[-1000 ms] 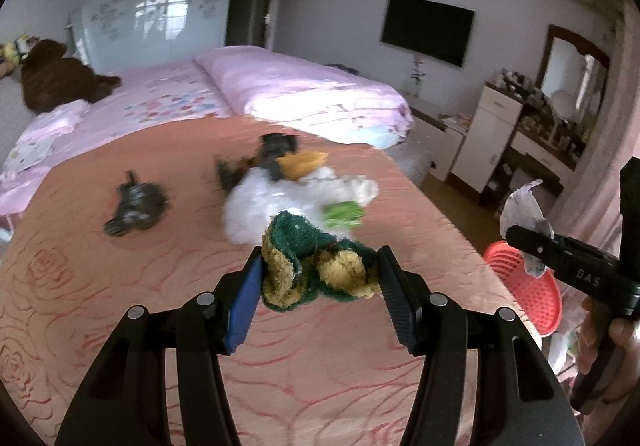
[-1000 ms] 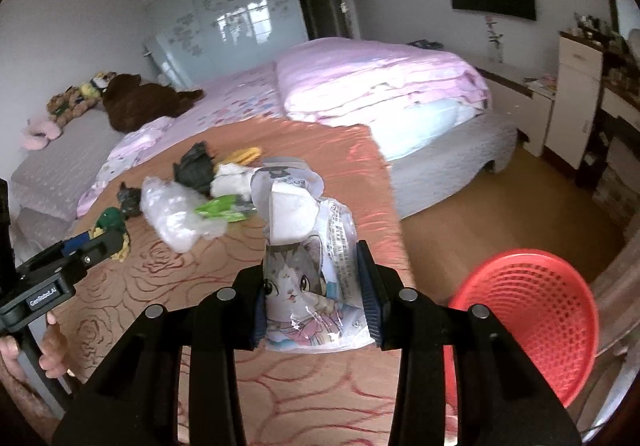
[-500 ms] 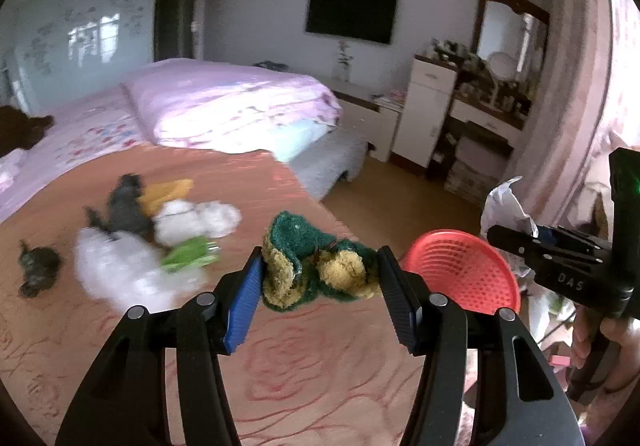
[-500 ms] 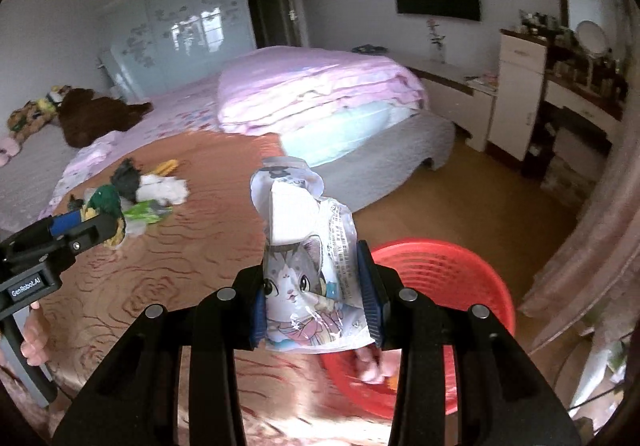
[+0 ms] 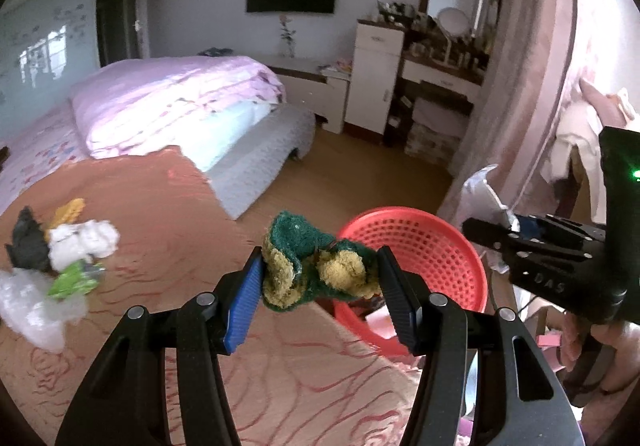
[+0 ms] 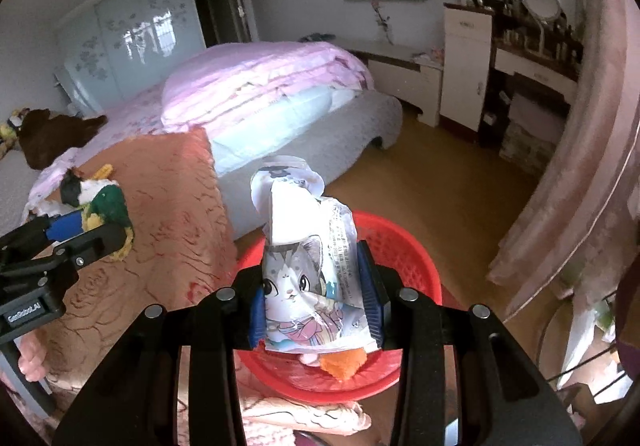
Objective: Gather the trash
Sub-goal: 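Carry both items over the red wastebasket and open both tools to drop them, then return both tools to the bed toward the remaining trash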
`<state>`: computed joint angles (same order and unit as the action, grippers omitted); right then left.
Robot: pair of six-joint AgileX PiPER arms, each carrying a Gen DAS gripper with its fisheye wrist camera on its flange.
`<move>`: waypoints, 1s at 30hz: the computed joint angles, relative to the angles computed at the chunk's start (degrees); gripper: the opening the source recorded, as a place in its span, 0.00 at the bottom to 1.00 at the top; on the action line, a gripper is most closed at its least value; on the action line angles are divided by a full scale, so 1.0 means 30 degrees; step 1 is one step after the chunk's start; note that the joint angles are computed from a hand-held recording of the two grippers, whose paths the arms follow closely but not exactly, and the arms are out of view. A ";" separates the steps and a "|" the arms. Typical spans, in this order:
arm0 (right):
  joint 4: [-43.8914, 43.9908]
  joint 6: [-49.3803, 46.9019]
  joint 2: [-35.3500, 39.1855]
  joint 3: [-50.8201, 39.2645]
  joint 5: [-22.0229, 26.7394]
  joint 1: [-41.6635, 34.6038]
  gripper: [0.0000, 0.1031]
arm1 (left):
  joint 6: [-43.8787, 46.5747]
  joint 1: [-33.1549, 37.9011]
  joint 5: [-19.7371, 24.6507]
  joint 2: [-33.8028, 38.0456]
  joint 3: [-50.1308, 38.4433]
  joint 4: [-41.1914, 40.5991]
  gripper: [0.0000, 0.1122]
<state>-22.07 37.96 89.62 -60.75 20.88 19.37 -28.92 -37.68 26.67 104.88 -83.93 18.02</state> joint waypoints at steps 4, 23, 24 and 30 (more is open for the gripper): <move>0.0164 0.0075 0.0421 0.0206 -0.0151 -0.0434 0.37 | 0.1122 -0.0406 0.0383 0.1145 -0.1182 -0.1020 0.48; 0.2585 -0.1141 0.1121 0.0317 -0.0361 -0.2339 0.55 | 0.4270 -0.0612 0.0860 0.3009 -0.2861 -0.4202 0.66; 0.2234 -0.0767 0.1059 0.0360 -0.0355 -0.2253 0.55 | 0.4219 -0.0592 0.0778 0.2904 -0.2701 -0.4197 0.66; -0.0537 0.1885 0.0878 0.0444 -0.0296 -0.1492 0.55 | 0.3034 -0.0489 0.0228 0.2146 -0.1672 -0.3327 0.67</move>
<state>-23.68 43.61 92.25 -59.42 19.99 14.89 -19.82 -39.14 27.35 111.32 -88.94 8.04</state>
